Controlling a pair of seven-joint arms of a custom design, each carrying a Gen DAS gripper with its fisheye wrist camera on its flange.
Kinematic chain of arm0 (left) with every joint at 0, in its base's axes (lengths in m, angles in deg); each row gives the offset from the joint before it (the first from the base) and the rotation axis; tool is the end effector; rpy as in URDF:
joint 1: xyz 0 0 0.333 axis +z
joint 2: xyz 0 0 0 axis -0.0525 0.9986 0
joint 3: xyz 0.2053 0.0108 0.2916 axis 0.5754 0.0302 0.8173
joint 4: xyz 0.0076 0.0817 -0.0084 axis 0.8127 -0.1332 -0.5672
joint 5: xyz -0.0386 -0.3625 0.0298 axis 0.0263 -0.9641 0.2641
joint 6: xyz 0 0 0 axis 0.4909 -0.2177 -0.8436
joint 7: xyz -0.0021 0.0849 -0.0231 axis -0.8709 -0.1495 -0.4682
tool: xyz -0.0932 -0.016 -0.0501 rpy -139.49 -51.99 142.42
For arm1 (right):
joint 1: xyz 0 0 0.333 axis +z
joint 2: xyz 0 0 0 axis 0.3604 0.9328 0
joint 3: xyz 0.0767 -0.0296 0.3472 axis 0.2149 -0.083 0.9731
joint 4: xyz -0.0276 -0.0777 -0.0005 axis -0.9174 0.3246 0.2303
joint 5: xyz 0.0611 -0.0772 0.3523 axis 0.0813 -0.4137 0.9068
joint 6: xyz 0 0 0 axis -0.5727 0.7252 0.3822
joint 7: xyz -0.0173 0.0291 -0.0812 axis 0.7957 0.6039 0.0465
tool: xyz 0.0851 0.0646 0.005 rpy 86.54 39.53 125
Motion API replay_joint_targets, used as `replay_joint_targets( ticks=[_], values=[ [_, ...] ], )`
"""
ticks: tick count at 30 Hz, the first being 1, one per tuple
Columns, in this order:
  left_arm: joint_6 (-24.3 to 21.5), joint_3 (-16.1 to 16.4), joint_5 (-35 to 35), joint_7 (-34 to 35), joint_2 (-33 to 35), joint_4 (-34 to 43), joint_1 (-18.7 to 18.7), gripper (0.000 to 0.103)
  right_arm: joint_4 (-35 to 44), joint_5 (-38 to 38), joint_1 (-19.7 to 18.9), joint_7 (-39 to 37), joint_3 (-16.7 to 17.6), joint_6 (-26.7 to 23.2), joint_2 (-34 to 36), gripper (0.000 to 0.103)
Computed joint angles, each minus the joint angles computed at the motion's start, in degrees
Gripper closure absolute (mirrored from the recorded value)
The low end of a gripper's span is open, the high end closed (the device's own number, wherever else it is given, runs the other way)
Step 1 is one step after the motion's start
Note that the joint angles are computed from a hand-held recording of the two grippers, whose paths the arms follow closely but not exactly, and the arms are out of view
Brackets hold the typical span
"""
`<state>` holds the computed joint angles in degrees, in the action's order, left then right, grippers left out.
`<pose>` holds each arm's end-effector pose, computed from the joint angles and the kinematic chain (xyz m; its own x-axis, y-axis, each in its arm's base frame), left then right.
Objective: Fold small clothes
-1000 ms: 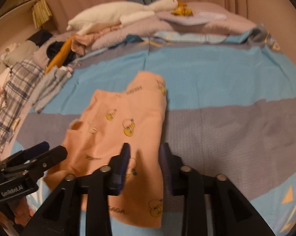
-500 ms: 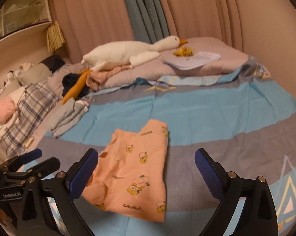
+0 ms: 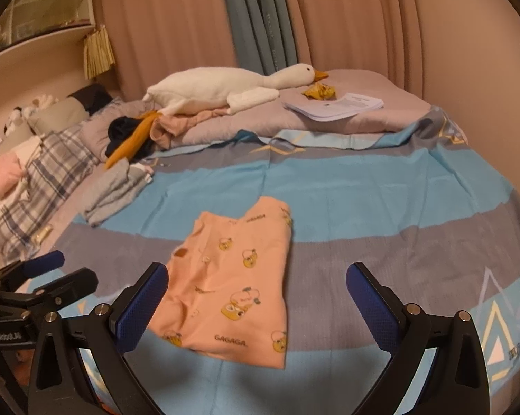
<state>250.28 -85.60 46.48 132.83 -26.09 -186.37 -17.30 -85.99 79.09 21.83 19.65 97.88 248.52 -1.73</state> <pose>0.5860 -0.2271 0.5636 -0.0472 -0.9891 0.1392 -0.7190 -0.0631 -0.6921 0.6330 0.0589 0.5459 0.2594 -0.9470 -0.1894 -0.6227 -0.0141 -0.7824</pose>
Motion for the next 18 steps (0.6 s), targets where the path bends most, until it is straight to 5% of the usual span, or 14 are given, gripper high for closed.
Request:
replay_joint_targets(
  ticks=[18],
  values=[
    [0.2,-0.9,-0.4,1.2,-1.0,-1.4,0.3,0.0,-2.0,-7.7,0.4,6.9,-0.1,2.4,-0.5,0.001]
  ],
)
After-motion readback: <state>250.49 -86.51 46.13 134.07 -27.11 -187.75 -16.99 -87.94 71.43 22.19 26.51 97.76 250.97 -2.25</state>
